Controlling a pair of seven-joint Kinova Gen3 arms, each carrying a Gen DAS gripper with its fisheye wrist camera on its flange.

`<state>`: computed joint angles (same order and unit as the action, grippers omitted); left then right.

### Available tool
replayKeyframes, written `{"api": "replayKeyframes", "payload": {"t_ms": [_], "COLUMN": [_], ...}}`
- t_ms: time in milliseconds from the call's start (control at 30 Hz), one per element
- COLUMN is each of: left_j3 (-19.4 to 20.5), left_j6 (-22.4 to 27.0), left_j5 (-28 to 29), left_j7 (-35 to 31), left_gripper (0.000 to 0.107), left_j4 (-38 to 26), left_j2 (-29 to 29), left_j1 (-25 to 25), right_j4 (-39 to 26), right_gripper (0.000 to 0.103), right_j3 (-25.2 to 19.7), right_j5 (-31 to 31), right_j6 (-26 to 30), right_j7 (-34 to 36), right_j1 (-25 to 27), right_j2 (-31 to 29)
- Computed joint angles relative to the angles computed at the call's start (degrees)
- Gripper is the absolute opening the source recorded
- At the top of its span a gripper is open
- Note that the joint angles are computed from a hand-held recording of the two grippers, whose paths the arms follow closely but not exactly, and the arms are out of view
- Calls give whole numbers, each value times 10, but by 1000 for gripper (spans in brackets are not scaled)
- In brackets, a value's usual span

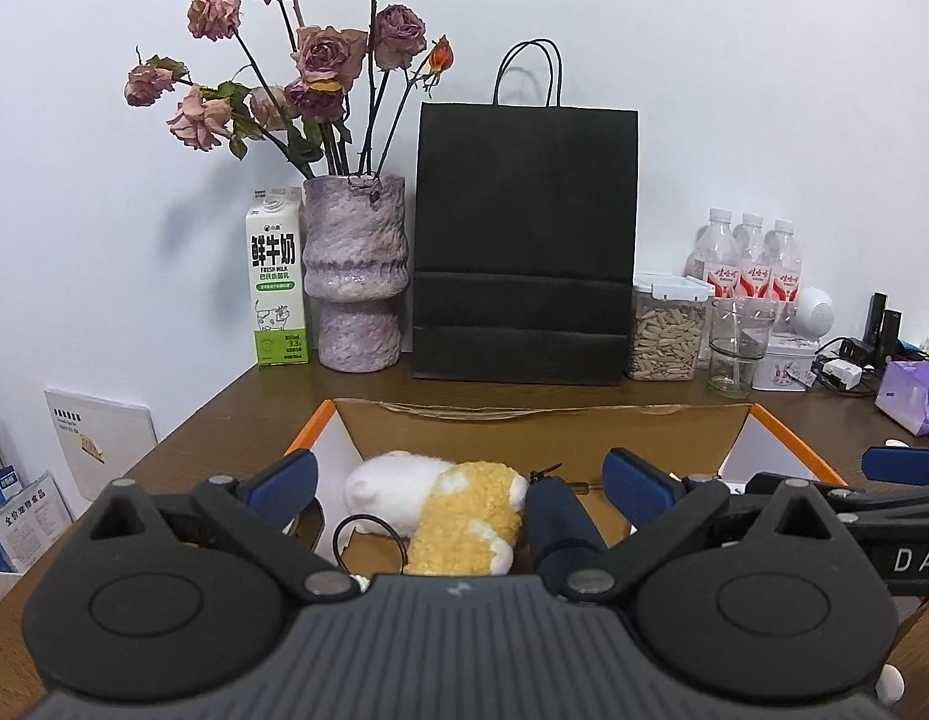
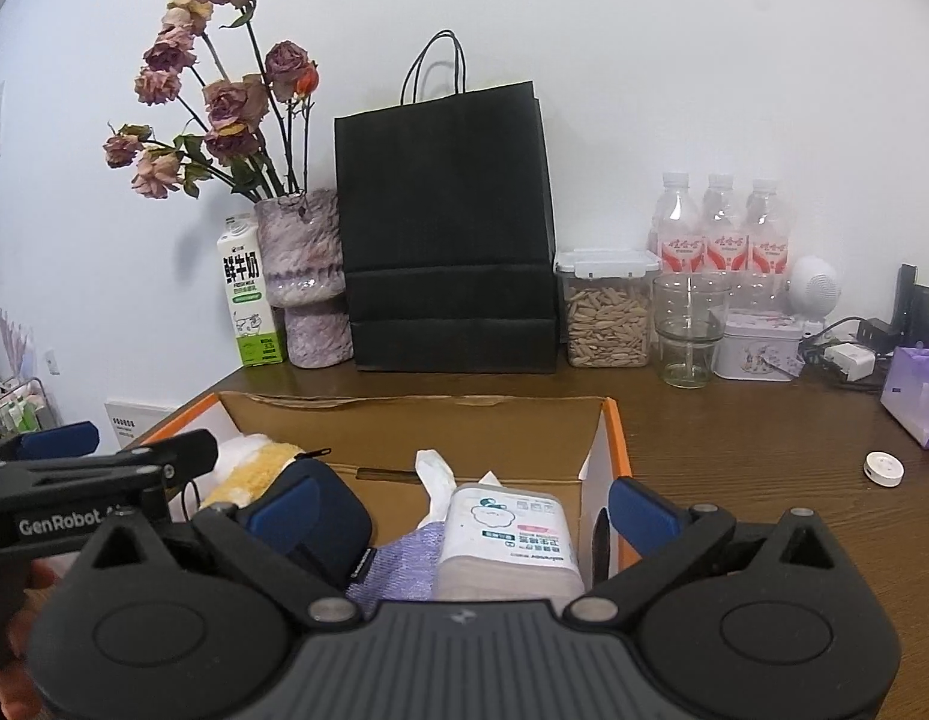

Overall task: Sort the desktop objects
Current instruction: 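Withdraw both tools from the box toward the braided cable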

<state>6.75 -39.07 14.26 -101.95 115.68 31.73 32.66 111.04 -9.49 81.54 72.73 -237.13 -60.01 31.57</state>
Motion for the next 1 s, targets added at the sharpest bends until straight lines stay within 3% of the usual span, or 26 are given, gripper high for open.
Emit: {"api": "replayKeyframes", "payload": {"t_ms": [200,433,1000], "left_j3": [1,7,16], "left_j6": [-6,-46,-85], "left_j5": [-2,-16,-13], "left_j7": [0,8,-5], "left_gripper": [103,103,103], "left_j4": [6,37,147], "left_j2": [-2,-17,-92], "left_j1": [0,-7,-18], "right_j4": [0,-8,-37], "right_gripper": [103,103,103], "right_j3": [0,-3,-30], "right_j5": [-2,-11,-93], "right_j6": [6,38,138], "right_j7": [1,17,46], "right_j1": [-3,-21,-117], "right_j2": [0,-2,-8]}}
